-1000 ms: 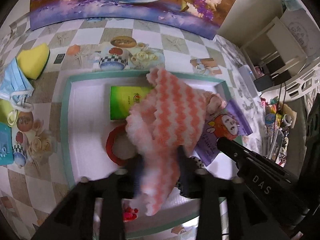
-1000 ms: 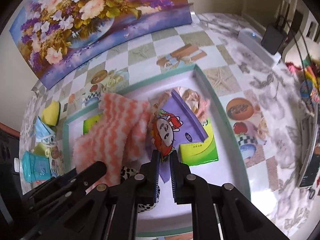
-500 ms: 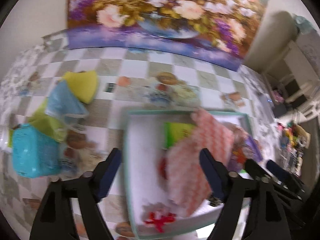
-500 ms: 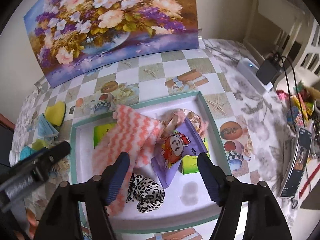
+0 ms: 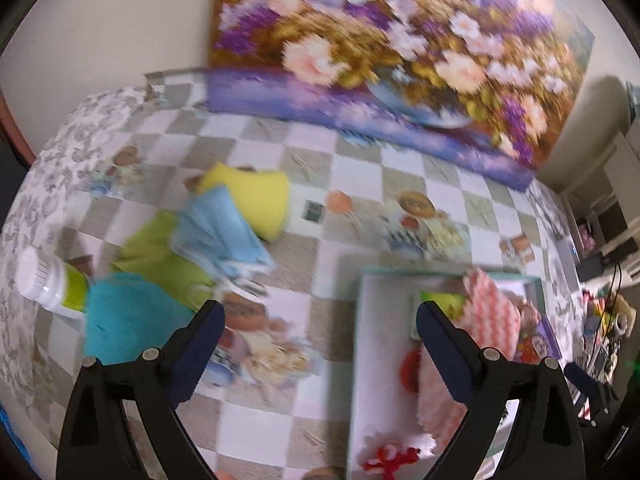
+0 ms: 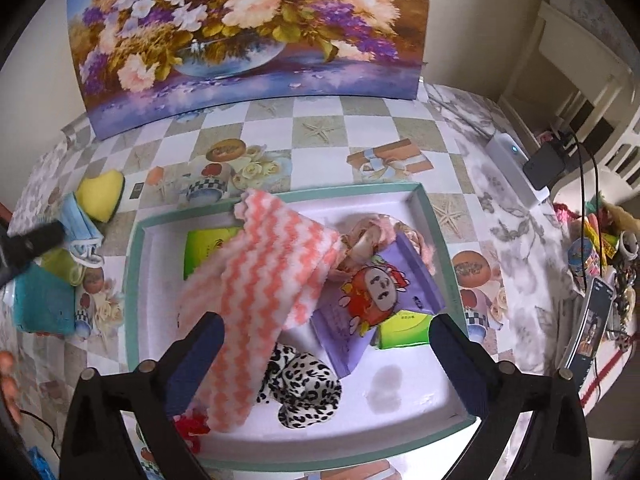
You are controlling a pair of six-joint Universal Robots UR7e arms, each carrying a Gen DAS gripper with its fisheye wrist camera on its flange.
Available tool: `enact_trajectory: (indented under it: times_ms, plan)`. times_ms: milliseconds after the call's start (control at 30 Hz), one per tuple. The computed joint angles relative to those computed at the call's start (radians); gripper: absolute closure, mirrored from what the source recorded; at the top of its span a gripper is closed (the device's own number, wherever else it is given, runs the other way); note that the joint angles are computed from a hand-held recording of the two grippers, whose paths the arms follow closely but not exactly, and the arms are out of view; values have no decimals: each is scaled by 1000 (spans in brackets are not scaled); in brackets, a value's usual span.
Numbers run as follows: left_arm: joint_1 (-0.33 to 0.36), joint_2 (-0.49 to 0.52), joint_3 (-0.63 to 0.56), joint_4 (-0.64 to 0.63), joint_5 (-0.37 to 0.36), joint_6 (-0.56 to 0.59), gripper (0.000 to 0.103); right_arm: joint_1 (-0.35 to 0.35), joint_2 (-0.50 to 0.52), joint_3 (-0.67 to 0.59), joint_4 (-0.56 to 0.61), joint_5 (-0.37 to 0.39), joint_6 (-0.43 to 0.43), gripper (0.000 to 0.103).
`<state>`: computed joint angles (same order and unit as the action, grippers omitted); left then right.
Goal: Organize soft objects
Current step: 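Carry the towel and purple packet over the white tray and release both, then move the right gripper to the pile and grasp the blue face mask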
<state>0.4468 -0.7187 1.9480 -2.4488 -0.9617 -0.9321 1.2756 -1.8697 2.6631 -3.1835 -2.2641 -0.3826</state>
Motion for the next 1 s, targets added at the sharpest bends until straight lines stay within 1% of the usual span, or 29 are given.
enact_trajectory:
  times_ms: [67,133,233,400,500,567,667,767,800,933,1000]
  plan:
    - [7,-25,16,-7,30,4,6,25,14,0,-19,-8,12,0]
    - [14,-55,35,-17,65,6,6,57,21,-2,-40,5,28,0]
    - [27,-106,79,-67,120,13,6,112,56,-11,-82,16,51,0]
    - [49,-172,140,-122,186,22,6,208,166,-43,-133,15,112,0]
    - [63,-204,170,-143,226,31,6,241,228,-61,-150,33,146,0]
    - [72,-222,184,-144,242,32,6,264,281,-73,-172,27,162,0]
    - [95,-247,201,-166,242,48,6,300,360,-88,-198,10,170,0]
    - [120,-269,210,-171,222,52,6,306,392,-99,-170,69,180,0]
    - [127,-276,215,-175,217,47,6,311,406,-102,-178,81,181,0]
    - [164,-282,211,-189,174,66,6,342,474,-125,-224,85,178,0]
    - [183,-273,192,-159,167,83,6,348,499,-139,-229,97,177,0]
